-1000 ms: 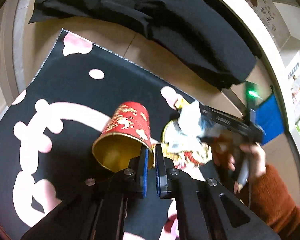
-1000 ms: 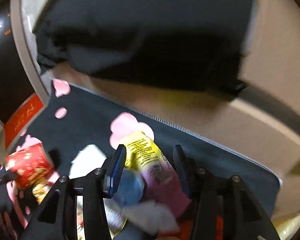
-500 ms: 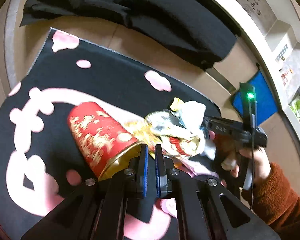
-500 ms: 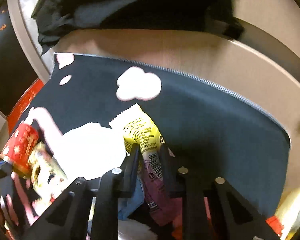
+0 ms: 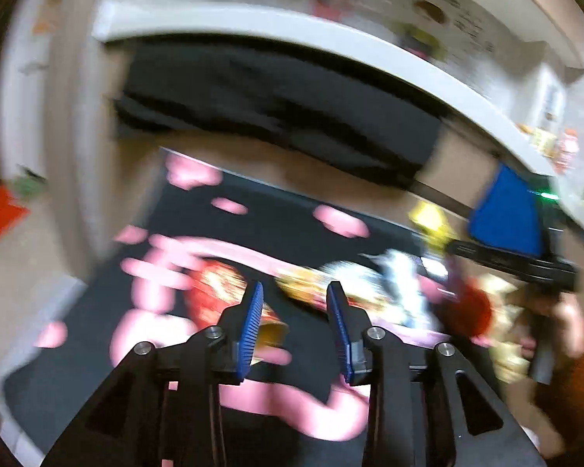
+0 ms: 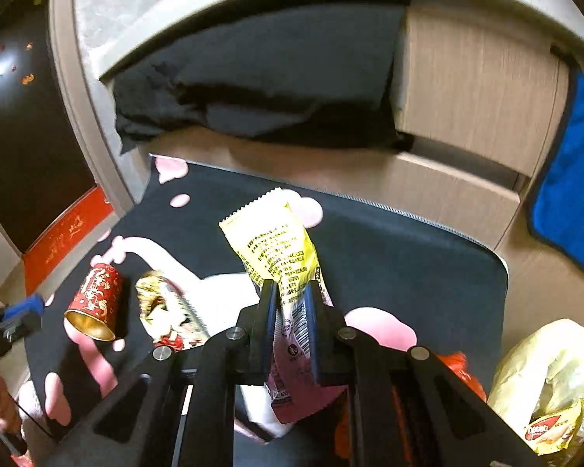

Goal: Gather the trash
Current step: 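Grasp the red paper cup with the left tool while the right tool grasps a yellow-pink wrapper, then carry the red cup and wrapper toward the bin with both tools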

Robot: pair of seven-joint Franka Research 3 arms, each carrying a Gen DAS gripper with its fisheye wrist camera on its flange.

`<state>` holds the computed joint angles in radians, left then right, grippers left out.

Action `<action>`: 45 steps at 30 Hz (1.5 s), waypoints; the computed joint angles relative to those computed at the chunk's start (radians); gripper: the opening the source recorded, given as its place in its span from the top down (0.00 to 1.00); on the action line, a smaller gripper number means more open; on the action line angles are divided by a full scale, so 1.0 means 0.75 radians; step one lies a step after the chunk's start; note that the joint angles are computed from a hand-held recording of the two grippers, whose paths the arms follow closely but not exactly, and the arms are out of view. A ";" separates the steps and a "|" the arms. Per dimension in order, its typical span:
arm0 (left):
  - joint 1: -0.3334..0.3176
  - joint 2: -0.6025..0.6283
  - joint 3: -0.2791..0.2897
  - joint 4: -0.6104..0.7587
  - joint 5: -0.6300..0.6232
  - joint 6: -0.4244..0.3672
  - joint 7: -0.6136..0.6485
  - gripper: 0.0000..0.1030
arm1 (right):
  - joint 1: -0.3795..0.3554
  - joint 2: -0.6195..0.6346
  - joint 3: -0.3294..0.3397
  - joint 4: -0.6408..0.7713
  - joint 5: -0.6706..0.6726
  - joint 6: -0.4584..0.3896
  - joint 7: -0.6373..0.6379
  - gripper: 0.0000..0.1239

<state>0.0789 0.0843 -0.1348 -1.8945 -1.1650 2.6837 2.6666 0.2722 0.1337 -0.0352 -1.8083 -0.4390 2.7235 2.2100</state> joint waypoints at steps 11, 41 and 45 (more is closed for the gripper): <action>0.064 0.147 -0.022 0.002 0.348 0.177 -0.223 0.61 | 0.015 -0.018 0.019 0.002 0.001 -0.024 0.020 0.89; -0.094 -0.044 -0.089 0.118 0.010 -0.004 0.023 0.96 | -0.165 -0.342 0.156 -0.243 -0.322 0.077 0.301 0.89; -0.144 -0.043 -0.069 0.146 0.033 -0.013 -0.034 0.96 | -0.219 -0.404 0.182 -0.294 -0.339 0.116 0.319 0.89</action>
<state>-0.0293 0.0517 -0.1866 -1.7847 -1.1401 2.6736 2.6413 0.1076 -0.1696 0.1012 -2.0288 -0.6933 2.8105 2.4496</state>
